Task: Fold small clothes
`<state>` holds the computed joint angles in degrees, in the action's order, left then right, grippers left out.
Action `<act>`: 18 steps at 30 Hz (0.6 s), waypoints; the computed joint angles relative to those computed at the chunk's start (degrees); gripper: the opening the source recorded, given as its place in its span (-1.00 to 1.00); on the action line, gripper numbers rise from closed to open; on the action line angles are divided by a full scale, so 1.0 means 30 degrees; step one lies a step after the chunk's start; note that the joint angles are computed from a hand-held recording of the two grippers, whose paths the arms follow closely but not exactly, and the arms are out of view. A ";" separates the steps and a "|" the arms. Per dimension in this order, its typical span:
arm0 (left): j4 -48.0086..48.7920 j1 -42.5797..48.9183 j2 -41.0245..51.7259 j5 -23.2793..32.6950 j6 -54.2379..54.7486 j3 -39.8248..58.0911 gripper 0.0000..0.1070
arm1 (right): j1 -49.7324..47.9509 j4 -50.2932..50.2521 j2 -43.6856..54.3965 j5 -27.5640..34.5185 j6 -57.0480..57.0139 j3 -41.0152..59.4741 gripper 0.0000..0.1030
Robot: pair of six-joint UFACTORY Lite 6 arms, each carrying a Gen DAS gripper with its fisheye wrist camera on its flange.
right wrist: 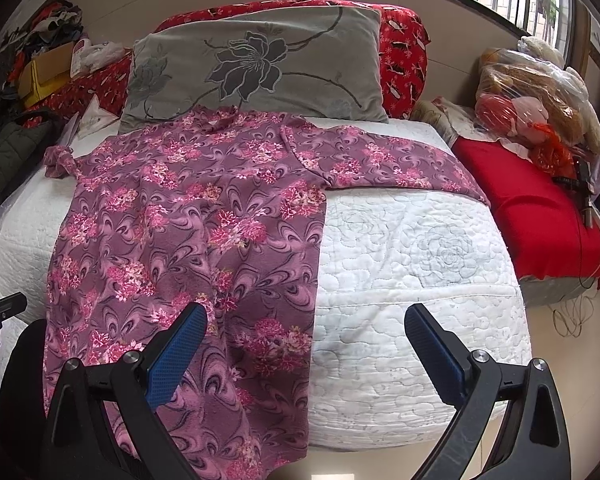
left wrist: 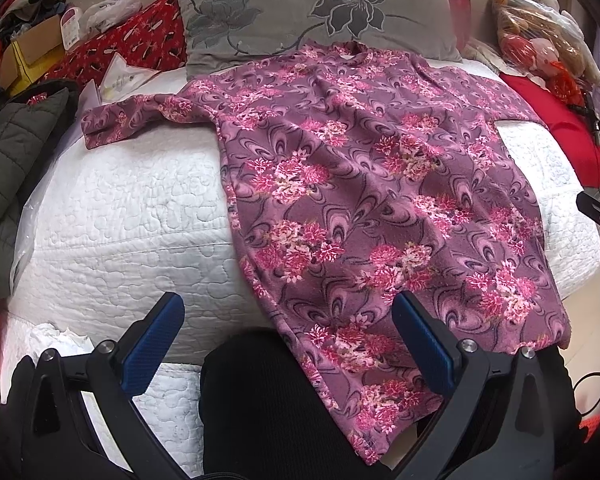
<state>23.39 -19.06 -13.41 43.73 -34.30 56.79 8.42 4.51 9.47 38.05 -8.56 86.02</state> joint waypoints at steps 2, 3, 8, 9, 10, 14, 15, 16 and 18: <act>-0.0038 0.0003 0.0029 -0.0008 -0.0010 -0.0014 0.93 | 0.0005 0.0059 0.0002 -0.0036 -0.0023 -0.0046 0.92; -0.0061 0.0038 0.0079 -0.0078 -0.0002 -0.0042 0.93 | 0.0003 0.0081 0.0025 -0.0037 -0.0032 -0.0044 0.92; -0.0157 0.0131 0.0351 -0.0209 -0.0062 -0.0026 0.93 | -0.0009 0.0307 0.0027 -0.0123 -0.0170 -0.0146 0.92; -0.0238 0.0199 0.0412 -0.0227 0.0023 0.0009 0.93 | 0.0001 0.0367 0.0060 -0.0152 -0.0190 -0.0161 0.92; -0.0272 0.0229 0.0463 -0.0248 0.0040 0.0019 0.93 | 0.0001 0.0415 0.0070 -0.0181 -0.0212 -0.0186 0.92; -0.0314 0.0310 0.0770 -0.0259 0.0124 0.0160 0.93 | 0.0013 0.0522 0.0257 -0.0219 -0.0239 -0.0174 0.92; -0.0362 0.0346 0.0863 -0.0282 0.0163 0.0223 0.93 | 0.0018 0.0522 0.0361 -0.0190 -0.0227 -0.0100 0.92; -0.0401 0.0373 0.0930 -0.0318 0.0181 0.0254 0.93 | 0.0012 0.0533 0.0501 -0.0121 -0.0236 0.0056 0.92; -0.0544 0.0487 0.1117 -0.0385 0.0328 0.0389 0.93 | 0.0017 0.0511 0.0708 -0.0104 -0.0228 0.0219 0.92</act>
<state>21.76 -17.60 -10.06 42.58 -33.32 57.96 8.47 6.04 11.60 37.74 -9.25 86.67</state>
